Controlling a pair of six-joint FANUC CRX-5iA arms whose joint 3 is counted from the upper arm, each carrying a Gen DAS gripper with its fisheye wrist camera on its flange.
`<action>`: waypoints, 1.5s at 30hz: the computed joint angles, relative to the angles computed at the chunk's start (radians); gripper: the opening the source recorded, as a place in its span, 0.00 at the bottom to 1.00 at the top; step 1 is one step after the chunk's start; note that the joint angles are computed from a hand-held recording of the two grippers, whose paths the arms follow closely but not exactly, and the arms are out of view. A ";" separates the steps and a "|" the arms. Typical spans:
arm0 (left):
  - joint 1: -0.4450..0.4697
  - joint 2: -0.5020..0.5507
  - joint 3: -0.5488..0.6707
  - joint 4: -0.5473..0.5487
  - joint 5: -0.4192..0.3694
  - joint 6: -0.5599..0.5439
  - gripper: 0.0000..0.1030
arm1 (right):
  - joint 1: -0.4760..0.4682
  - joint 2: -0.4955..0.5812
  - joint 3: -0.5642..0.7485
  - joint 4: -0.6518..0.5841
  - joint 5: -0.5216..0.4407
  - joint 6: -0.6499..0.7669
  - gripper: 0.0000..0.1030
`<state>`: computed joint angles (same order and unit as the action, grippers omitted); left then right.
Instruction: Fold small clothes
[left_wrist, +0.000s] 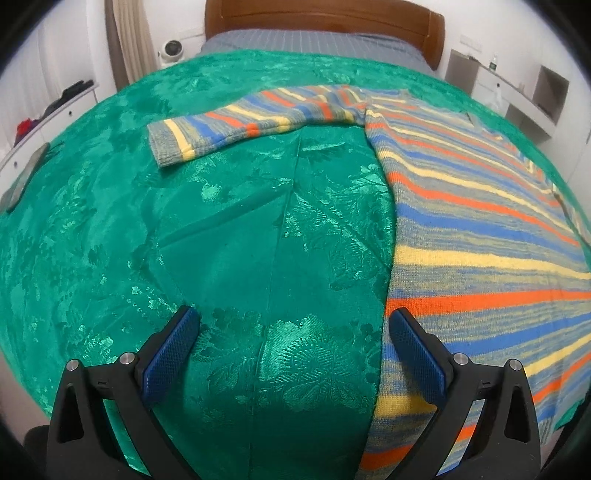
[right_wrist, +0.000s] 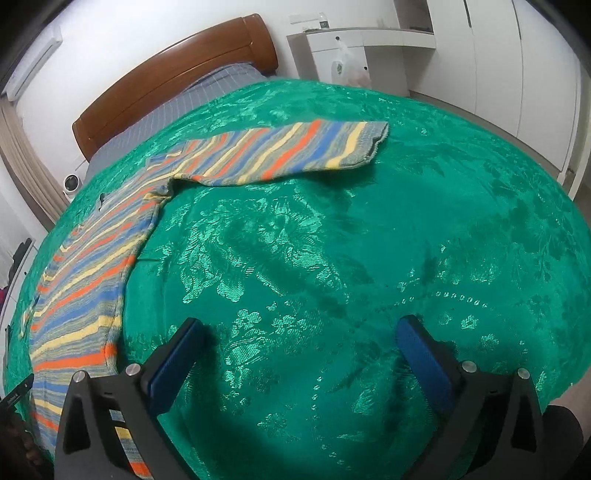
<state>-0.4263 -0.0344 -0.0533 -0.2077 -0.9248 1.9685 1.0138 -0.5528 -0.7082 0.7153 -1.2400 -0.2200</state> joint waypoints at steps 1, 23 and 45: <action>-0.003 -0.005 -0.007 -0.008 0.010 0.007 1.00 | 0.001 0.001 -0.001 0.003 -0.001 -0.001 1.00; -0.008 -0.003 -0.003 -0.019 0.018 0.017 1.00 | 0.039 0.069 -0.017 0.074 -0.065 -0.055 1.00; -0.025 -0.009 -0.003 -0.056 0.020 0.071 1.00 | 0.050 0.061 -0.027 0.084 -0.073 -0.061 1.00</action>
<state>-0.4517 -0.0430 -0.0562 -0.2636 -0.9048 2.0395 1.0638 -0.4917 -0.7348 0.7997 -1.3128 -0.2813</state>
